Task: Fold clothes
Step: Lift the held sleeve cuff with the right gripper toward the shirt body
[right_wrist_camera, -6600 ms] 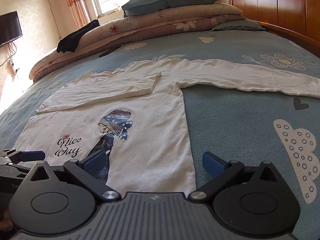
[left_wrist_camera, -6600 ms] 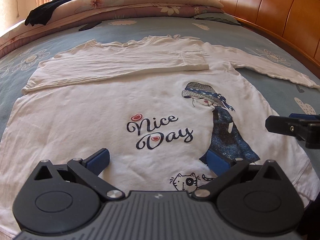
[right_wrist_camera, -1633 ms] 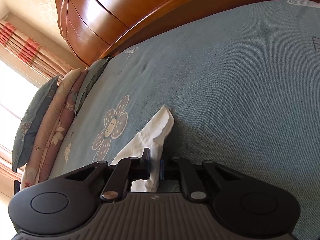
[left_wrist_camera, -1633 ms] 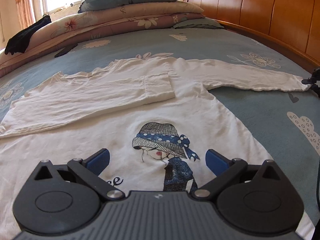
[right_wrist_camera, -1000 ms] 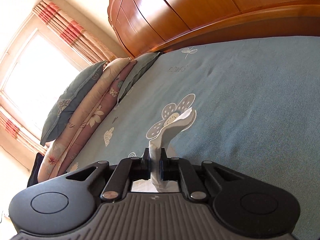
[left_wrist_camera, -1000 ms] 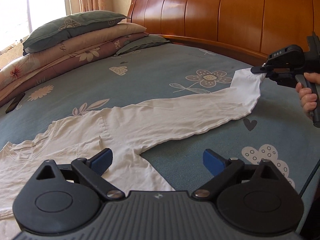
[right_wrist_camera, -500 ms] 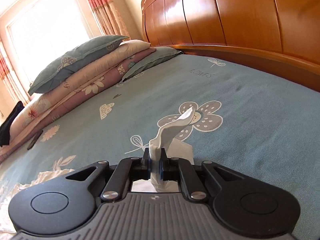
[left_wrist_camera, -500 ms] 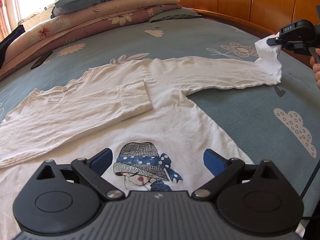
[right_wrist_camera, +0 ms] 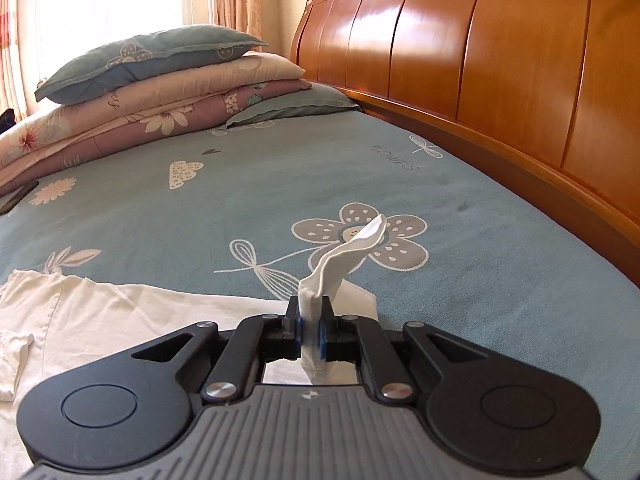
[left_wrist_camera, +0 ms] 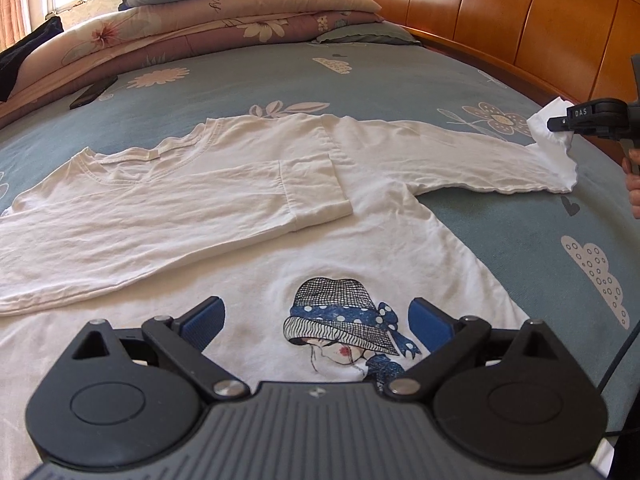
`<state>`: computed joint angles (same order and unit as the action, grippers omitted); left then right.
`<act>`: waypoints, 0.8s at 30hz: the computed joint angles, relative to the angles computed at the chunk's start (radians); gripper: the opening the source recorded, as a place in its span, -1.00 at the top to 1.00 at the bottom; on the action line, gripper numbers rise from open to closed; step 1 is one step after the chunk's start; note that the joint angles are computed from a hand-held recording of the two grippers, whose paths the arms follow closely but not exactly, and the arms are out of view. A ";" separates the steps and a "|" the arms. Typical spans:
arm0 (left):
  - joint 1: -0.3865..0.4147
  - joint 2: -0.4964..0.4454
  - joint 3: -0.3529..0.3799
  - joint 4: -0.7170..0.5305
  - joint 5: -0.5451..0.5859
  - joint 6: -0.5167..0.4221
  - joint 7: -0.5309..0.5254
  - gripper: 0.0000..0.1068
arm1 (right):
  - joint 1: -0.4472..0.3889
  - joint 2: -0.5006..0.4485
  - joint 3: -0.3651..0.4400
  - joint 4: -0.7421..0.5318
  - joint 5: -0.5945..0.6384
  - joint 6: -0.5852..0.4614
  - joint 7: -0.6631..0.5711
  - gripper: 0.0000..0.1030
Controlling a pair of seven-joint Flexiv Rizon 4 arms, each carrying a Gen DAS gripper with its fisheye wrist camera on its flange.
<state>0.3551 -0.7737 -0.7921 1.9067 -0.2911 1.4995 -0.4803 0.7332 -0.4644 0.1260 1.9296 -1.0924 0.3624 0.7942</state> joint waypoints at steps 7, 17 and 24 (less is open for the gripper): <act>0.058 -0.060 -0.054 -0.007 0.026 0.015 0.040 -0.84 | -0.007 -0.057 -0.003 -0.146 0.143 -0.040 -0.260 0.82; 0.072 -0.040 -0.048 0.011 0.006 -0.028 0.052 -0.84 | 0.060 -0.143 -0.050 -0.347 0.177 -0.123 -0.452 0.82; 0.086 -0.029 -0.040 0.027 -0.009 -0.045 0.067 -0.84 | 0.090 -0.195 -0.081 -0.443 0.169 -0.104 -0.526 0.82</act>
